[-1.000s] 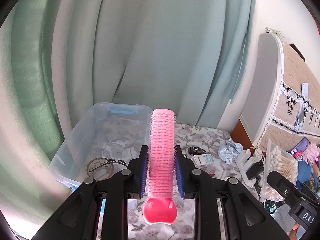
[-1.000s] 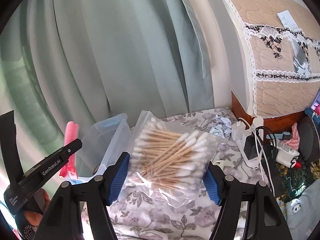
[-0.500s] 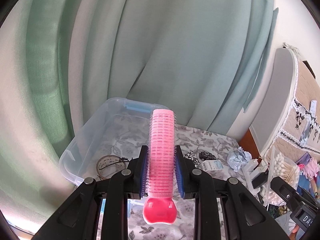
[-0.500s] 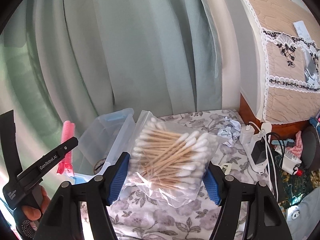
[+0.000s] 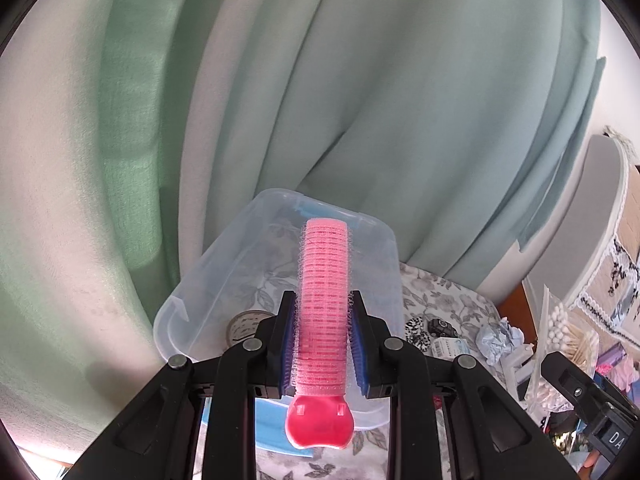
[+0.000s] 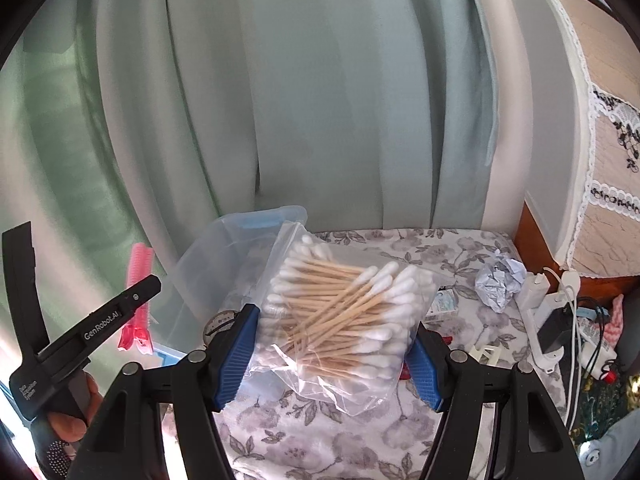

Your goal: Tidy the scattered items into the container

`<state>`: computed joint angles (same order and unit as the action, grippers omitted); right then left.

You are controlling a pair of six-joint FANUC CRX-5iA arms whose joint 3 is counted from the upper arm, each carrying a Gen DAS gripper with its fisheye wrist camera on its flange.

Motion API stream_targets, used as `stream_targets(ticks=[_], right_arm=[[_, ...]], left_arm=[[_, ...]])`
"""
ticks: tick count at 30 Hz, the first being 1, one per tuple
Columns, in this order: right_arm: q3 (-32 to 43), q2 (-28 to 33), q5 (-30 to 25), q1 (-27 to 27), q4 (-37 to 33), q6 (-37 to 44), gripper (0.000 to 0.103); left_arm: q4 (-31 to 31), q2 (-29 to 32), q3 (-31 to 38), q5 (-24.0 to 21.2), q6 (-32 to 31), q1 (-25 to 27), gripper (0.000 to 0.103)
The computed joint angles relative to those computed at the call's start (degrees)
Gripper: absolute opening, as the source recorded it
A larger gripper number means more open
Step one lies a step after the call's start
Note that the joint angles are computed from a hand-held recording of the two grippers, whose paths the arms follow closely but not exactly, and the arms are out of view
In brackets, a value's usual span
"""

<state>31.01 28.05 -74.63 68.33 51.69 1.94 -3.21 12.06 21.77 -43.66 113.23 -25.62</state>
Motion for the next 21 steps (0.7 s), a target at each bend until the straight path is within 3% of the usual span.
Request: stream_targets(ticks=[10,21], right_arm=[[10.43,6.47,3.56,-2.19,-3.96,8.31,0.072],[22.47,13.68,3.29,-4.33,-10.15,17.05,0.072]], left_arm=[[2.53,0.08,-2.24,1.94,-0.36,2.6,0.025],[5.11,1.46,-3.02,2.51,-1.76,4.5,0.026]])
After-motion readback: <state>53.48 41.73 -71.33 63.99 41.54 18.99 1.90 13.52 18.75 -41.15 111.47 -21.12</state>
